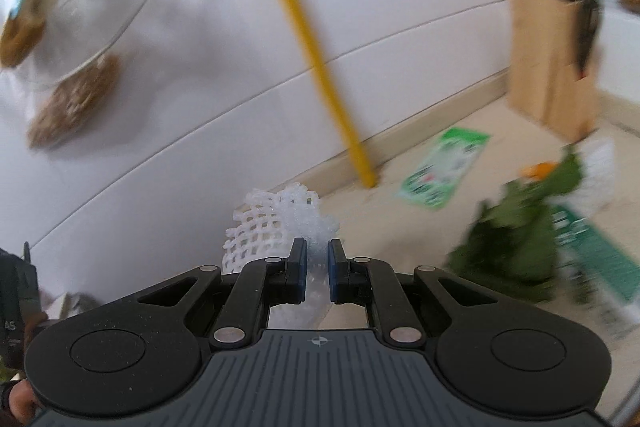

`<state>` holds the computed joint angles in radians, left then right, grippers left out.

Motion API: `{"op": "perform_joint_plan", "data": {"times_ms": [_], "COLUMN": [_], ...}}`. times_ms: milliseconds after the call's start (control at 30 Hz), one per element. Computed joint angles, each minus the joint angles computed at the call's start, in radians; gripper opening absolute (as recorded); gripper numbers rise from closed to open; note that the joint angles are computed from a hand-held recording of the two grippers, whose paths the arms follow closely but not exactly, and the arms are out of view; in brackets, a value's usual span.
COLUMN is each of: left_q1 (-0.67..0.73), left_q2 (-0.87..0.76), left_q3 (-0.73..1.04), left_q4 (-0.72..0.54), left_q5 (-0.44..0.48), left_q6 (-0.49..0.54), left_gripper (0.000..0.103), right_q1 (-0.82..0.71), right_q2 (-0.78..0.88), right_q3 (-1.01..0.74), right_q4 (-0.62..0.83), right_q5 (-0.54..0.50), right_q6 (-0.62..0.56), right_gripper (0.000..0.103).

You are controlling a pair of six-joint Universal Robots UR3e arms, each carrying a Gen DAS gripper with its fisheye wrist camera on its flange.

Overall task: Collect trash
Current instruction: 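Carry the pale stalk and foam net down to the black bin, then open both tools over the bin to drop the stalk and net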

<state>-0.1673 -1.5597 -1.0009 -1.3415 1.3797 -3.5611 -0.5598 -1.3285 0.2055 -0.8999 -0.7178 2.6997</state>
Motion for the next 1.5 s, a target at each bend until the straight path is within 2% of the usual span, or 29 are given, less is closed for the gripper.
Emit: {"op": "perform_joint_plan", "data": {"times_ms": [233, 433, 767, 833, 1033, 1367, 1500], "left_q1": [0.092, 0.168, 0.203, 0.214, 0.217, 0.205, 0.223], "left_q2": [0.163, 0.24, 0.2, 0.193, 0.182, 0.171, 0.189], "left_q3": [-0.168, -0.285, -0.367, -0.379, -0.407, -0.417, -0.43], "left_q4": [-0.035, -0.066, -0.049, -0.058, -0.07, -0.034, -0.029], "left_q5": [-0.002, 0.001, 0.024, 0.017, 0.035, 0.096, 0.089], "left_q6": [0.025, 0.068, 0.105, 0.114, 0.126, 0.12, 0.121], "left_gripper": [0.007, 0.007, 0.007, 0.01, 0.026, 0.028, 0.028], "right_q1": [0.182, 0.34, 0.558, 0.576, 0.623, 0.673, 0.69], "right_q2": [-0.07, -0.069, 0.019, 0.033, 0.074, 0.113, 0.118], "right_q3": [0.24, 0.37, 0.495, 0.51, 0.522, 0.551, 0.547], "right_q4": [-0.173, -0.336, -0.52, -0.536, -0.562, -0.571, -0.562], "right_q5": [-0.044, -0.135, -0.304, -0.312, -0.351, -0.371, -0.382], "right_q6": [0.078, 0.164, 0.263, 0.274, 0.305, 0.318, 0.317], "right_gripper": [0.014, 0.014, 0.018, 0.024, 0.028, 0.028, 0.029]}}
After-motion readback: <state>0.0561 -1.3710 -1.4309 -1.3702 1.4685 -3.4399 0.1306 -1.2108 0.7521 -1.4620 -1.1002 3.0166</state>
